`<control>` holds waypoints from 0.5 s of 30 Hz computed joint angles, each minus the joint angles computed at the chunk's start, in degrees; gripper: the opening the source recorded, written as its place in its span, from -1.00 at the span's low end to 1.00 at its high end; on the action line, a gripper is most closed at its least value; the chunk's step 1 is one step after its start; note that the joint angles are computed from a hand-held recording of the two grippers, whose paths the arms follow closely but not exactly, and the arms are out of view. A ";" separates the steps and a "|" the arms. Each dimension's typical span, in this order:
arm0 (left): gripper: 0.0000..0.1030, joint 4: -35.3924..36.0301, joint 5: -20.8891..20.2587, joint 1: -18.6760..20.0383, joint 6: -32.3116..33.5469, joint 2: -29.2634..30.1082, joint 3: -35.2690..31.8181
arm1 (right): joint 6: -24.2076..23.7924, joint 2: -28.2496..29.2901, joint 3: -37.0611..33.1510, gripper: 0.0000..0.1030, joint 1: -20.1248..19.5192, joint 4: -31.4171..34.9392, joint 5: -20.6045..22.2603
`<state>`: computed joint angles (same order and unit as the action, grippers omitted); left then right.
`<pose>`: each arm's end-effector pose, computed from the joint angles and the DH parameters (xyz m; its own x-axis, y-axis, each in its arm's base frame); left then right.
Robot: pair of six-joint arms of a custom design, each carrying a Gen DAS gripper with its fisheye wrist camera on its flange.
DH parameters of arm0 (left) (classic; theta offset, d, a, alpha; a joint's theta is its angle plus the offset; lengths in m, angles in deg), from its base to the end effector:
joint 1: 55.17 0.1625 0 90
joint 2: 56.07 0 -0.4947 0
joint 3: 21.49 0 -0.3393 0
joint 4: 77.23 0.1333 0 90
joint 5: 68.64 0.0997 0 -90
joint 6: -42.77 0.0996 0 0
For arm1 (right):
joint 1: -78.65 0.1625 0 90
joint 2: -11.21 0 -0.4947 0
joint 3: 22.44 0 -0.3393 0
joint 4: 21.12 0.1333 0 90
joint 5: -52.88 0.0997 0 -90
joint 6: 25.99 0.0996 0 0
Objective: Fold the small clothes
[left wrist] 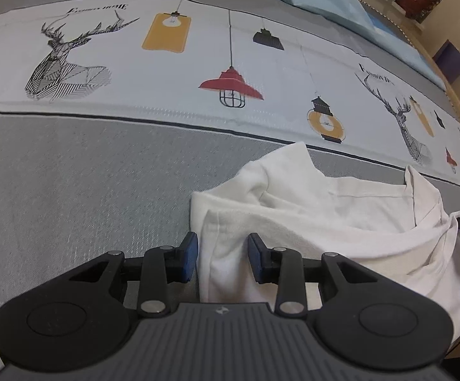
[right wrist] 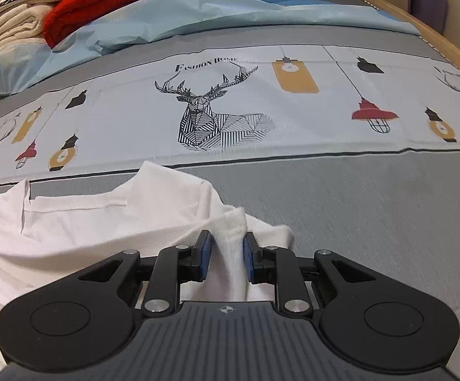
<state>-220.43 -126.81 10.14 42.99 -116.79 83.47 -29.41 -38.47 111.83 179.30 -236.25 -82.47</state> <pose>-0.0804 -0.6198 0.2892 -0.8047 0.2837 -0.5216 0.4157 0.8964 -0.1537 0.1488 -0.4537 0.2135 -0.7664 0.2794 0.5785 -0.1865 0.7649 -0.6166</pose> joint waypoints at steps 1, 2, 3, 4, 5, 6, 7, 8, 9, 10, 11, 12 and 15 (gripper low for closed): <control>-0.27 -0.19 0.02 -0.03 0.36 0.14 -0.04 | -0.47 0.14 -0.16 -0.56 -0.14 -0.22 0.17; -0.30 -0.27 -0.01 -0.02 0.71 0.29 -0.12 | -1.04 0.29 -0.26 -0.56 -0.23 -0.62 0.24; -0.37 -0.29 -0.08 0.01 1.06 0.42 -0.19 | -1.55 0.39 -0.36 -0.57 -0.29 -1.00 0.24; -0.44 -0.24 -0.07 0.03 1.51 0.52 -0.23 | -2.02 0.49 -0.40 -0.58 -0.38 -1.57 0.37; -0.67 -0.20 0.07 0.00 2.18 0.64 -0.25 | -2.29 0.54 -0.43 -0.64 -0.47 -1.99 0.55; -0.75 -0.29 0.43 -0.09 2.81 0.69 -0.20 | -2.51 0.54 -0.39 -0.75 -0.59 -2.33 0.84; -0.77 -0.98 0.87 -0.27 3.67 0.64 0.03 | -2.83 0.60 -0.36 -0.81 -0.67 -2.83 1.17; -0.80 -1.78 1.11 -0.43 4.31 0.46 0.30 | -3.32 0.71 -0.33 -0.84 -0.62 -3.73 1.38; -0.82 -3.69 1.42 -0.79 5.29 0.12 0.87 | -3.78 0.87 -0.40 -0.86 -0.45 -4.95 1.34; -0.82 -6.08 1.37 -1.12 6.31 -0.26 1.56 | -4.08 0.92 -0.36 -0.86 -0.33 -6.76 1.61; -0.83 -8.18 1.34 -1.33 7.11 -0.49 2.07 | -4.18 1.02 -0.36 -0.87 -0.19 -8.71 1.88; -0.85 -10.45 1.58 -1.51 7.66 -0.55 2.58 | -4.46 1.25 -0.49 -0.87 -0.01 -10.77 1.70; -0.90 -16.12 2.73 -1.66 7.16 -0.13 2.97 | -5.91 2.72 -1.56 -0.88 0.67 -18.83 -0.09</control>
<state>-236.55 -124.08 8.48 50.15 -116.92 86.45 -35.32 -35.75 110.27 179.97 -255.08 -82.56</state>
